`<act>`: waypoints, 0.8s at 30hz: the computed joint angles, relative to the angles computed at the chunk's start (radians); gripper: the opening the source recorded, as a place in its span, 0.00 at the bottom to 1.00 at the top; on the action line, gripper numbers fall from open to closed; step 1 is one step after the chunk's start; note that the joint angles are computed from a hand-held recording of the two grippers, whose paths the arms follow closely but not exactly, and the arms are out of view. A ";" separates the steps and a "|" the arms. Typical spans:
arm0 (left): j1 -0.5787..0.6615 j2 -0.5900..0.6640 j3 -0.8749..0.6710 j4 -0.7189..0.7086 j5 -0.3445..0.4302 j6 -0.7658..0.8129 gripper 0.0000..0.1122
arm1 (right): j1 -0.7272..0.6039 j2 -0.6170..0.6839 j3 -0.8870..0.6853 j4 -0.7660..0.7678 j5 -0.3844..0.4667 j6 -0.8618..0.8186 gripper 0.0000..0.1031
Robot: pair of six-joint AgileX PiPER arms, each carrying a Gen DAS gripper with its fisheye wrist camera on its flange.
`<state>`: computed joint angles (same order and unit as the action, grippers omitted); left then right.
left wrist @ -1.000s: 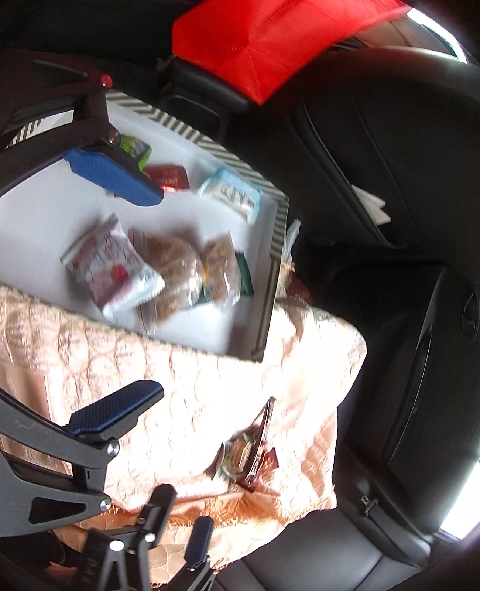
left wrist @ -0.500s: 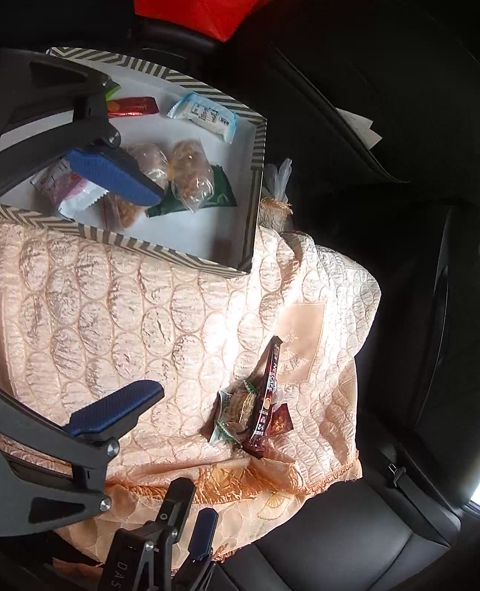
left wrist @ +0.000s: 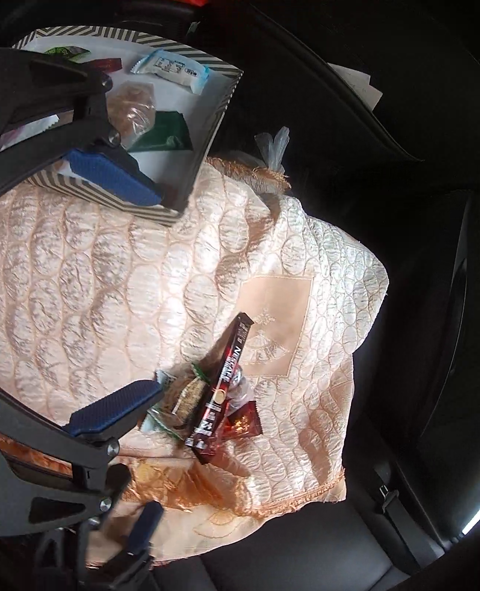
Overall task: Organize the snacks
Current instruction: 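Withdraw both tools from the tray back over the blanket, then grasp Nescafe stick with left tool while right tool grasps wrapped cookie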
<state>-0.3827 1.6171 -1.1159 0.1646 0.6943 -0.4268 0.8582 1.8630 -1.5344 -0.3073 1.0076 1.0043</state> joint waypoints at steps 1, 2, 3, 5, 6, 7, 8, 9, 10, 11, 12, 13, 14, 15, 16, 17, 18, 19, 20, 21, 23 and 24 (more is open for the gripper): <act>0.000 0.034 -0.039 -0.020 0.010 0.003 0.86 | -0.009 -0.008 0.025 0.019 -0.016 0.005 0.66; -0.003 0.072 -0.081 -0.035 0.026 -0.003 0.86 | -0.023 -0.016 0.050 0.048 -0.031 0.010 0.66; -0.007 0.107 -0.119 -0.045 0.041 -0.013 0.86 | -0.033 -0.026 0.071 0.065 -0.048 0.016 0.66; -0.009 0.171 -0.186 -0.092 0.058 -0.008 0.86 | -0.034 -0.045 0.091 0.051 -0.072 0.038 0.66; -0.013 0.207 -0.227 -0.109 0.076 -0.010 0.86 | -0.036 -0.060 0.107 0.040 -0.090 0.057 0.66; -0.017 0.240 -0.264 -0.119 0.094 -0.020 0.86 | -0.040 -0.074 0.122 0.034 -0.105 0.074 0.66; -0.021 0.265 -0.289 -0.129 0.102 -0.028 0.86 | -0.048 -0.084 0.138 0.043 -0.117 0.080 0.66; -0.023 0.285 -0.306 -0.142 0.102 -0.031 0.86 | -0.058 -0.092 0.151 0.055 -0.126 0.084 0.66; -0.025 0.301 -0.320 -0.154 0.102 -0.035 0.86 | -0.067 -0.105 0.170 0.066 -0.146 0.091 0.66; -0.027 0.318 -0.334 -0.164 0.104 -0.040 0.86 | -0.075 -0.118 0.187 0.074 -0.168 0.095 0.66; -0.030 0.332 -0.345 -0.175 0.105 -0.045 0.86 | -0.077 -0.129 0.198 0.073 -0.181 0.105 0.66; -0.030 0.346 -0.356 -0.192 0.106 -0.044 0.86 | -0.076 -0.137 0.207 0.065 -0.188 0.121 0.66; -0.030 0.362 -0.370 -0.206 0.109 -0.044 0.86 | -0.077 -0.144 0.214 0.061 -0.192 0.135 0.66; -0.030 0.377 -0.387 -0.218 0.118 -0.045 0.86 | -0.078 -0.151 0.223 0.060 -0.198 0.147 0.66; -0.031 0.391 -0.403 -0.224 0.122 -0.049 0.86 | -0.080 -0.161 0.234 0.060 -0.206 0.157 0.66; -0.031 0.404 -0.419 -0.225 0.126 -0.055 0.86 | -0.082 -0.169 0.243 0.060 -0.216 0.166 0.66; -0.033 0.418 -0.432 -0.224 0.127 -0.060 0.86 | -0.083 -0.176 0.252 0.060 -0.226 0.174 0.66; -0.032 0.432 -0.450 -0.225 0.136 -0.061 0.86 | -0.085 -0.179 0.253 0.062 -0.229 0.177 0.66; -0.033 0.445 -0.465 -0.227 0.141 -0.060 0.85 | -0.085 -0.183 0.257 0.060 -0.232 0.184 0.66; -0.035 0.452 -0.471 -0.221 0.139 -0.063 0.83 | -0.086 -0.186 0.257 0.061 -0.233 0.185 0.66; -0.040 0.460 -0.479 -0.199 0.143 -0.072 0.60 | -0.089 -0.189 0.258 0.063 -0.234 0.184 0.66; -0.034 0.468 -0.487 -0.216 0.142 -0.054 0.54 | -0.090 -0.192 0.261 0.063 -0.235 0.186 0.66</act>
